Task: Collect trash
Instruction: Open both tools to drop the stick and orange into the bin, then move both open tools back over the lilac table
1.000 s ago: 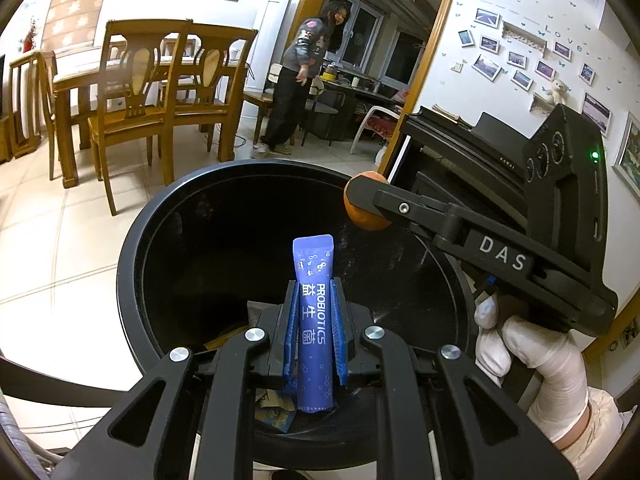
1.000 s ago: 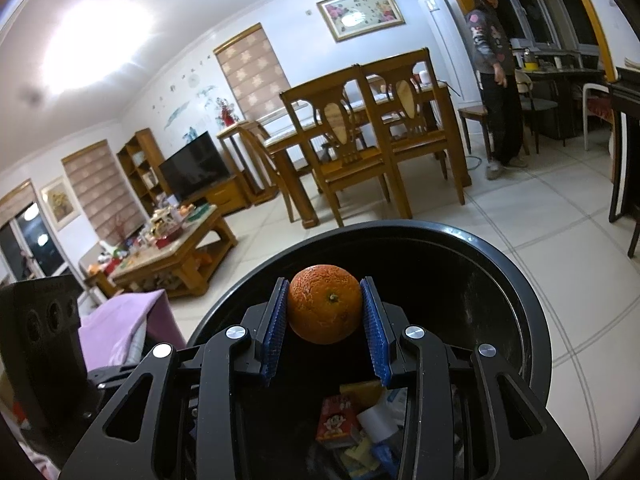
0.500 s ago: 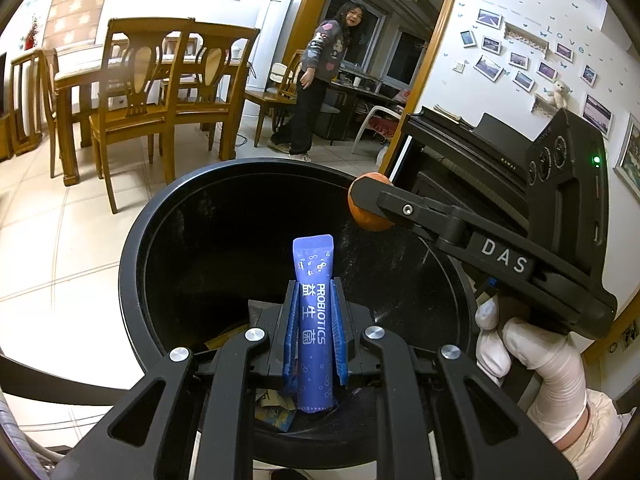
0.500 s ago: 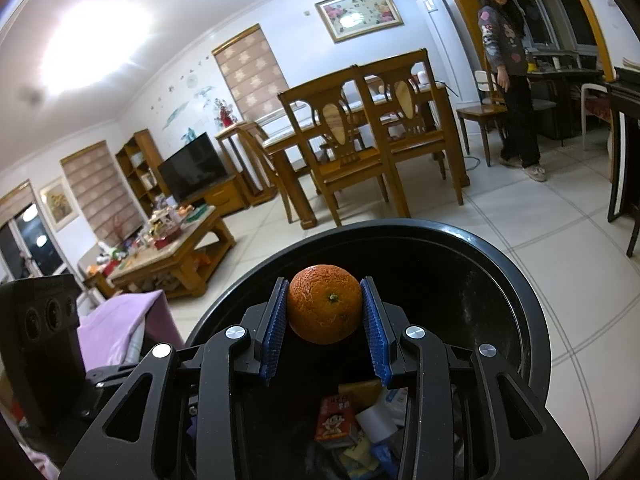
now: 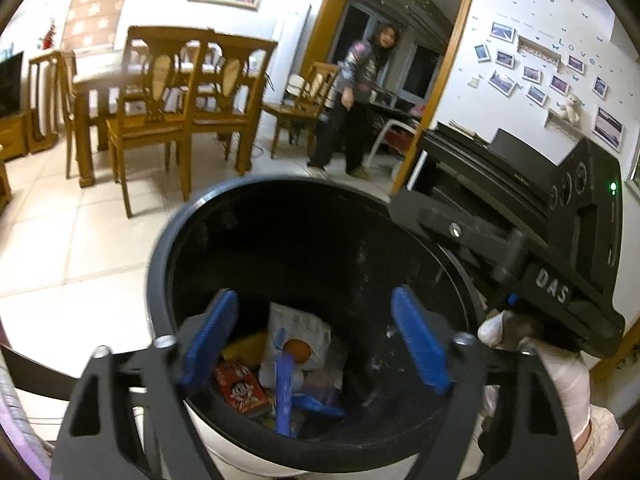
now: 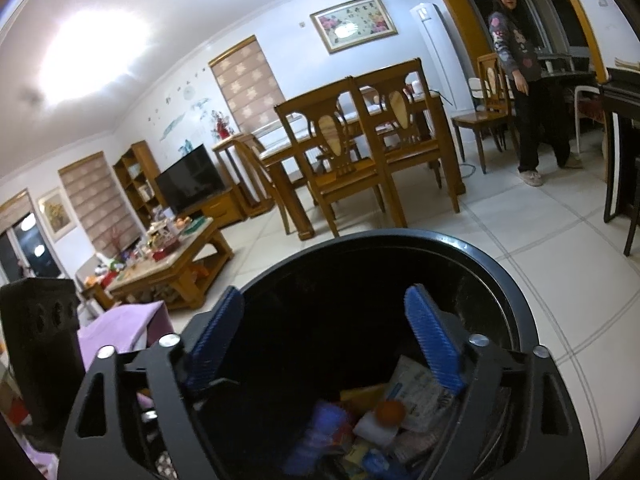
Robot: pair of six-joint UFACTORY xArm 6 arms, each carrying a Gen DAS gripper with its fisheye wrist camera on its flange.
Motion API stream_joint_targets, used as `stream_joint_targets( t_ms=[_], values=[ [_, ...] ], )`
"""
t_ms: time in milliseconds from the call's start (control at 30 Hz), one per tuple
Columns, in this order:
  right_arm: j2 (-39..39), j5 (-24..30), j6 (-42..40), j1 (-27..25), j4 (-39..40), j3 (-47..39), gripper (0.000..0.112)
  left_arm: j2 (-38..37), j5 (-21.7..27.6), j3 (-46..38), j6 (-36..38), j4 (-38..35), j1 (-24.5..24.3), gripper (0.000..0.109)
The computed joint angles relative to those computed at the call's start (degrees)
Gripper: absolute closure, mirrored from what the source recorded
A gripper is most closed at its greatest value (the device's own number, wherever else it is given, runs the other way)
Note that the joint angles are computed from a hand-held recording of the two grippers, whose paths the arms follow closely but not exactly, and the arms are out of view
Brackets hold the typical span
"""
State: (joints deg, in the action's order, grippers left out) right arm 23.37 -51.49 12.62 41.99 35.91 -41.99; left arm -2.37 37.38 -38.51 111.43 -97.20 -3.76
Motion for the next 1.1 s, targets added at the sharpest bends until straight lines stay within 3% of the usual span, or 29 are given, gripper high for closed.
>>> stream_joint_targets(
  t_ms=[33, 100, 233, 567, 700, 900, 1100],
  values=[
    [0.08, -0.16, 0.46, -0.13, -0.27, 0.05, 0.020, -0.07, -0.66, -0.01, 0.72, -1.22, -0.10, 0.011],
    [0.02, -0.39, 1.30, -0.46, -1.12, 0.25, 0.014, 0.31, -2.02, -0.44, 1.22, -2.85, -0.39, 0.011],
    [-0.19, -0.24, 2.68, -0.72, -2.06, 0.56, 0.015, 1.30, -2.19, -1.51, -1.84, -1.35, 0.16, 0.011],
    [-1.55, 0.94, 4.50, -0.11, -3.06, 1.73, 0.015, -0.60, -5.62, -0.31, 1.47, -3.35, -0.82, 0.011],
    [-2.99, 1.43, 4.98, 0.24, -4.46, 2.30, 0.015, -3.38, -6.44, 1.19, -1.99, -1.10, 0.68, 0.011],
    [-4.65, 3.81, 4.52, 2.91, -5.71, 0.23, 0.015, -12.59, -3.67, 6.69, -6.43, 6.22, 8.15, 0.011],
    [-3.62, 9.94, -1.13, 7.94, -5.99, -7.10, 0.015, -17.68, 4.04, 8.28, -10.09, 15.92, 25.81, 0.011]
  ],
)
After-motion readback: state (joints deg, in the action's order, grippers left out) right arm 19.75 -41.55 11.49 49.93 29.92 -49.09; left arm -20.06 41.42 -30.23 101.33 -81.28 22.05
